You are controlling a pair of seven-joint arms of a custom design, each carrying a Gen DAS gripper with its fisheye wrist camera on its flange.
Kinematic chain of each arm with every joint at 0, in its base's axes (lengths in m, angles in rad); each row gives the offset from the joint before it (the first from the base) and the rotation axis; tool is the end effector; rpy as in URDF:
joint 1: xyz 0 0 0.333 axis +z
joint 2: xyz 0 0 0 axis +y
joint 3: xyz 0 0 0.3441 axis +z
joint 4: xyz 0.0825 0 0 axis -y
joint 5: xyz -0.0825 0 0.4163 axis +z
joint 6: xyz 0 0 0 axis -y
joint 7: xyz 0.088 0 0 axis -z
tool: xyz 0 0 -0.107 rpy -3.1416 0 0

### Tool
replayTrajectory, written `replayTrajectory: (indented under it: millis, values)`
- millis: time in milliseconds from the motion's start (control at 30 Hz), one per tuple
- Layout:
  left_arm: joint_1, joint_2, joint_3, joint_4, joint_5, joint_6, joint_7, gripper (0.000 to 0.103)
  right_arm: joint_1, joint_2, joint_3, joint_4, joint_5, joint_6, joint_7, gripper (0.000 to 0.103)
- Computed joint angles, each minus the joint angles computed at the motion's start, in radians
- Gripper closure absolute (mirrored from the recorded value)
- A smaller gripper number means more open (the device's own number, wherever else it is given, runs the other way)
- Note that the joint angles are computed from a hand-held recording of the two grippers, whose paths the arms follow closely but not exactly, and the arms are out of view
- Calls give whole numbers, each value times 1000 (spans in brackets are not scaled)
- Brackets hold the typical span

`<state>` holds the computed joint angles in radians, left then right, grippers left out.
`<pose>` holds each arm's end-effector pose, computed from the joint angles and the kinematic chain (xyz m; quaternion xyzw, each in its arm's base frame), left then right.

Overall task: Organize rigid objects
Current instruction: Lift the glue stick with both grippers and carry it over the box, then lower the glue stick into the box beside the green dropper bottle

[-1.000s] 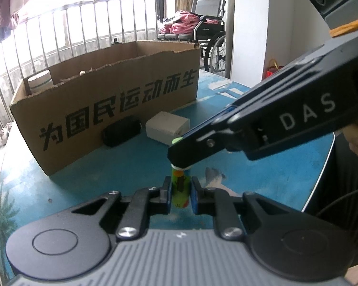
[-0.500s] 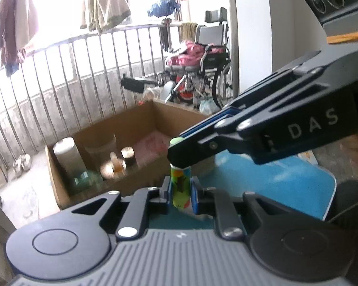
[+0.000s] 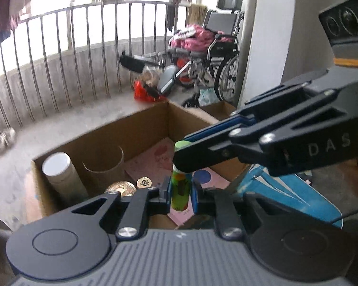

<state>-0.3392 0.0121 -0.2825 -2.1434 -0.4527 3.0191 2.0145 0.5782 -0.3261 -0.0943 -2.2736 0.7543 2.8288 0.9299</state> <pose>0.5181 -0.3305 0.5064 -0.4066 0.8088 -0.3895 0.1697 0.4784 0.2061 0.5941 -0.7569 0.4512 -0.1251 0.4559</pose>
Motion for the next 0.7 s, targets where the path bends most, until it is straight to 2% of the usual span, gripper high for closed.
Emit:
replayTrajectory:
  millis: [100,233,300,467,700]
  values:
    - [12,50,3,50,-20,-47,12,86,-2,60,-28,45,54,-43,-42,90]
    - [31,99,-2,94,-23,-87,11,85,-38,116,-21,79,132,-89,-101,90]
    - [36,113,0,107,-10,-95,2,80,-63,140,-7,90,148,-102,-114,90]
    - [48,120,-2,112,3,-110,-14,77,-124,195,33,117,189,-139,-138,90]
    - [63,111,-9,103,-19,-120,11,77,-210,257,111,158,136,-168,-91,90]
